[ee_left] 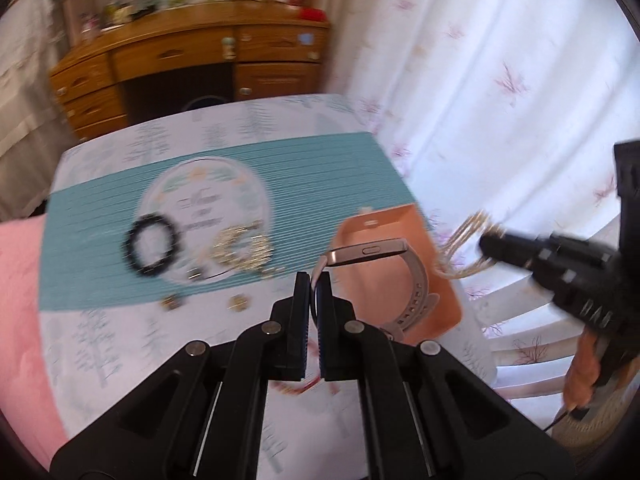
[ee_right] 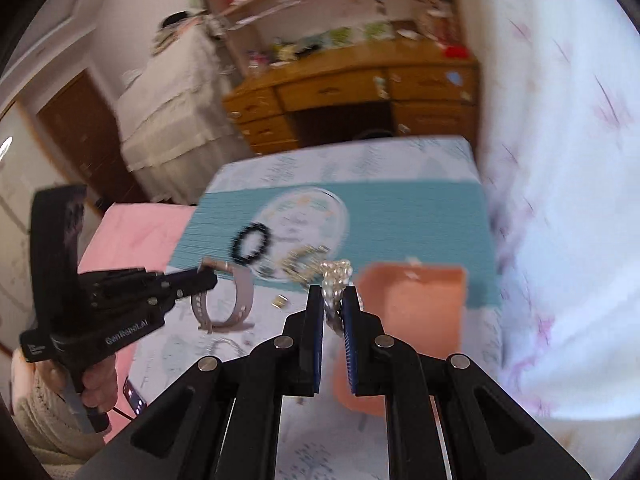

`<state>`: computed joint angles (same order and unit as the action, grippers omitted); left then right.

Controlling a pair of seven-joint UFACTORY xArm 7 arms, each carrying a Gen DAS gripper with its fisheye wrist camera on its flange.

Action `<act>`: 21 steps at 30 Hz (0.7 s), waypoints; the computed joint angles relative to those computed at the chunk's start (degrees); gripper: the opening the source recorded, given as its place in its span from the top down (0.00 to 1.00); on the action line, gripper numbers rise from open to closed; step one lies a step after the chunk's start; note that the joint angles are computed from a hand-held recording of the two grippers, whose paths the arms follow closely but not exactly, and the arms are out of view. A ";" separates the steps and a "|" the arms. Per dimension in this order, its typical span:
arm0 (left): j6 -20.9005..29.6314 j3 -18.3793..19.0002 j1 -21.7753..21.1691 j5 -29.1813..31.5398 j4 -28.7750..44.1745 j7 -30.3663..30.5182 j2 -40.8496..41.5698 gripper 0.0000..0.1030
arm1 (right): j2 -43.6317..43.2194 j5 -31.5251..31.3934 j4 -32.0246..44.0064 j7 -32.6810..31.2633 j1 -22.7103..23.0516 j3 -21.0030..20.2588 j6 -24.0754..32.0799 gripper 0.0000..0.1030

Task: Organize jewelry
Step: 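Carry the watch and necklace into the peach box and open both tools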

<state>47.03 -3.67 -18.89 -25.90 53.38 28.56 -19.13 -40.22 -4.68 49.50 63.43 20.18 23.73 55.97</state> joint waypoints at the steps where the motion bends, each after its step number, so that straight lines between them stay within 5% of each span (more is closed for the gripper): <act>1: -1.03 -1.22 -0.48 0.42 0.22 -0.80 1.30 0.99 | -1.60 0.95 -2.41 0.56 0.54 -0.66 -0.43 0.91; 8: -6.19 -6.94 -4.57 4.24 0.89 -5.04 11.19 0.98 | -9.46 9.22 -19.33 6.50 5.36 -1.80 -4.41 0.91; 13: -6.25 -7.80 -5.70 6.90 0.65 -6.38 15.06 0.89 | -9.44 10.83 -23.08 9.32 7.68 -1.68 -3.82 0.88; 17: -4.79 -7.22 -5.89 3.69 -0.32 -2.36 13.87 0.67 | -9.99 8.47 -22.47 12.04 7.42 0.21 -1.55 0.50; 18: -4.89 -7.07 -5.75 3.19 -0.55 -2.58 13.37 0.57 | -10.24 7.53 -21.95 12.92 7.20 1.02 -0.56 0.49; 21: -4.08 -5.92 -5.33 -0.08 -1.11 -0.99 11.72 0.46 | -10.05 6.51 -20.86 13.17 7.13 0.44 -0.45 0.49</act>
